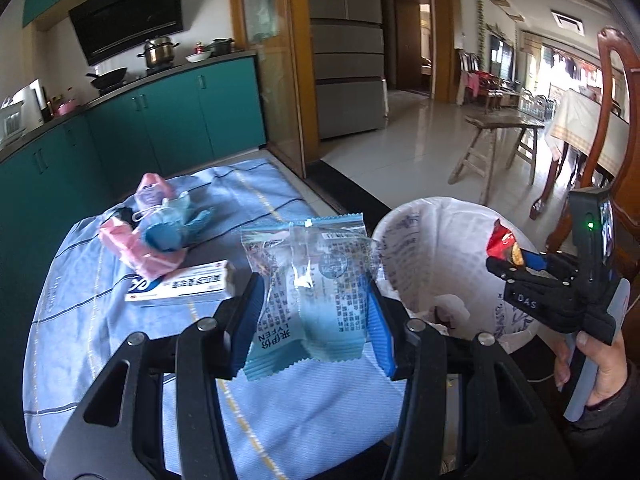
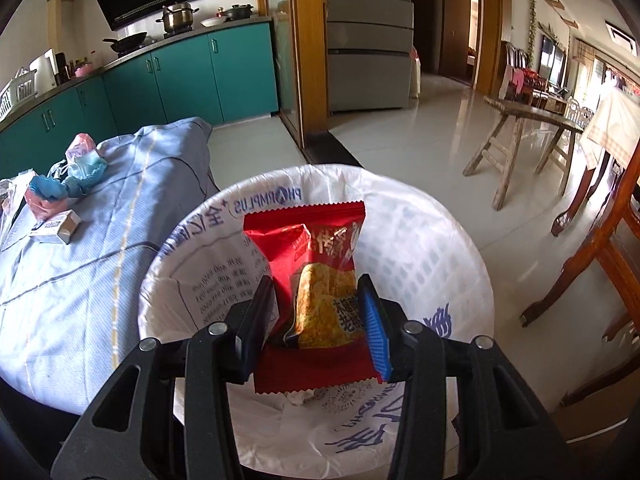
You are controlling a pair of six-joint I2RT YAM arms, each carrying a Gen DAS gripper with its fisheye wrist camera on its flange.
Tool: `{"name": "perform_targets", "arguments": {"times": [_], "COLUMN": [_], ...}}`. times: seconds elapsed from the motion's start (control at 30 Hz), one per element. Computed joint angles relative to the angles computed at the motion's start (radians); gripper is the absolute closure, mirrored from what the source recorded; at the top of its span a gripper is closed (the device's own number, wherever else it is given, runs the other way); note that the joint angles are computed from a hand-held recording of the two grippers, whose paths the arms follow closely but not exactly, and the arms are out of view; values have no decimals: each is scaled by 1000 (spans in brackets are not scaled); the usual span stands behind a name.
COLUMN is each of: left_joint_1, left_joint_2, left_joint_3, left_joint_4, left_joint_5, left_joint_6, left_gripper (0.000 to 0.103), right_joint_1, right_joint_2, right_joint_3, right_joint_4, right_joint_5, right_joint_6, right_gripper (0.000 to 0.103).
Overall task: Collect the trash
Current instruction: 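Carry both wrappers over the bin and open the right and left grippers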
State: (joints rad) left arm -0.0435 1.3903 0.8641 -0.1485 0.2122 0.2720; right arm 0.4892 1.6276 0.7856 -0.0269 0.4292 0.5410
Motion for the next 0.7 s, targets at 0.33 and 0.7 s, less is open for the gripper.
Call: {"name": "perform_targets", "arguments": {"times": [0.33, 0.7], "left_joint_1": [-123, -233], "left_joint_2": [70, 249], "left_joint_3": [20, 148], "left_joint_4": [10, -10], "left_joint_5": [-41, 86], "left_joint_6": [2, -53], "left_gripper": [53, 53], "right_joint_1": [-23, -109], "right_joint_2": [-68, -282], "right_joint_3": [-93, -233], "right_joint_4": [43, -30], "right_joint_5": [40, 99], "right_joint_6": [9, 61], "right_gripper": [29, 28]}}
